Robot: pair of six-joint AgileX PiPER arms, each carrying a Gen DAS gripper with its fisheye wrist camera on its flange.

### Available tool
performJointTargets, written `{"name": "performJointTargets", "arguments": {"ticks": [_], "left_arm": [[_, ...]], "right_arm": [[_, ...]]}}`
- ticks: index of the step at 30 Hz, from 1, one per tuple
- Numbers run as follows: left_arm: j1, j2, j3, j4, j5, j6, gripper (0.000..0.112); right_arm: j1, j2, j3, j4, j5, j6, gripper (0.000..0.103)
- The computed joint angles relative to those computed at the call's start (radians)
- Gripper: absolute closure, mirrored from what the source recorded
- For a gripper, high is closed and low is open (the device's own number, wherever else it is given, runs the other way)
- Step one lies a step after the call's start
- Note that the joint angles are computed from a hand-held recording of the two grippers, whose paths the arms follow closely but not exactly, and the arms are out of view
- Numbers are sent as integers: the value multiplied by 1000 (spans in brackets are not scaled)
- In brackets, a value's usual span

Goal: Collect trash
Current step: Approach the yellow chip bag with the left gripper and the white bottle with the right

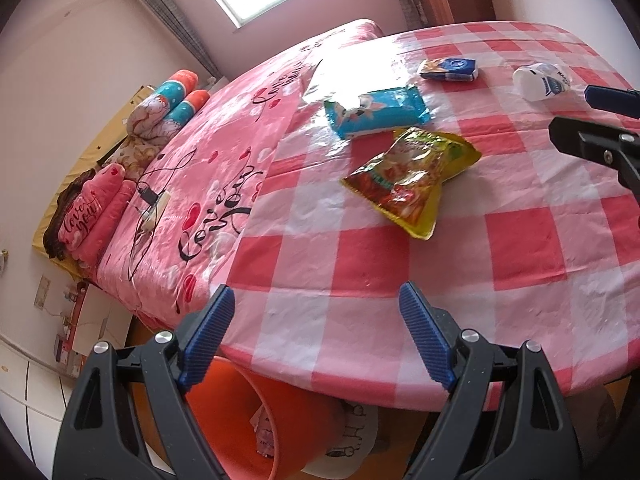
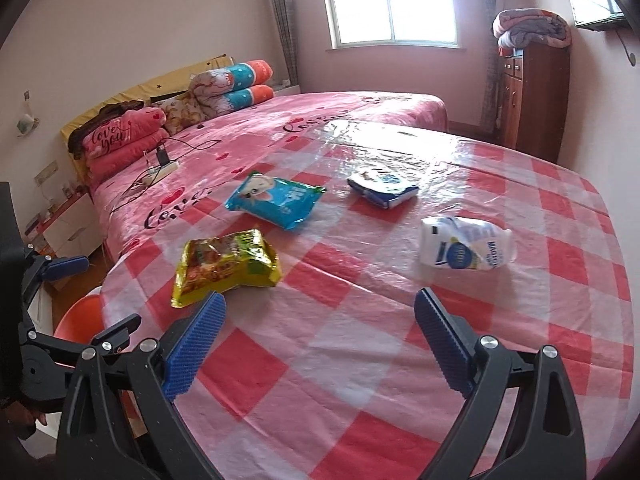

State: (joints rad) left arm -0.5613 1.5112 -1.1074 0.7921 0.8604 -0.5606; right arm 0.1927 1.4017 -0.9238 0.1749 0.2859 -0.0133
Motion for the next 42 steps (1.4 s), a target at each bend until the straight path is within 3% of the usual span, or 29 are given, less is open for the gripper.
{"name": "performJointTargets", "arguments": {"ticks": [17, 28, 42], "left_arm": [[9, 79, -83, -65, -46, 70, 27], [121, 177, -218, -347, -126, 357, 28], [177, 324, -376, -561, -112, 581, 28]], "right_arm": [[-45, 18, 10, -24, -5, 5, 9], [-85, 58, -8, 68, 8, -84, 9], [-126, 106, -55, 170, 62, -173, 9]]}}
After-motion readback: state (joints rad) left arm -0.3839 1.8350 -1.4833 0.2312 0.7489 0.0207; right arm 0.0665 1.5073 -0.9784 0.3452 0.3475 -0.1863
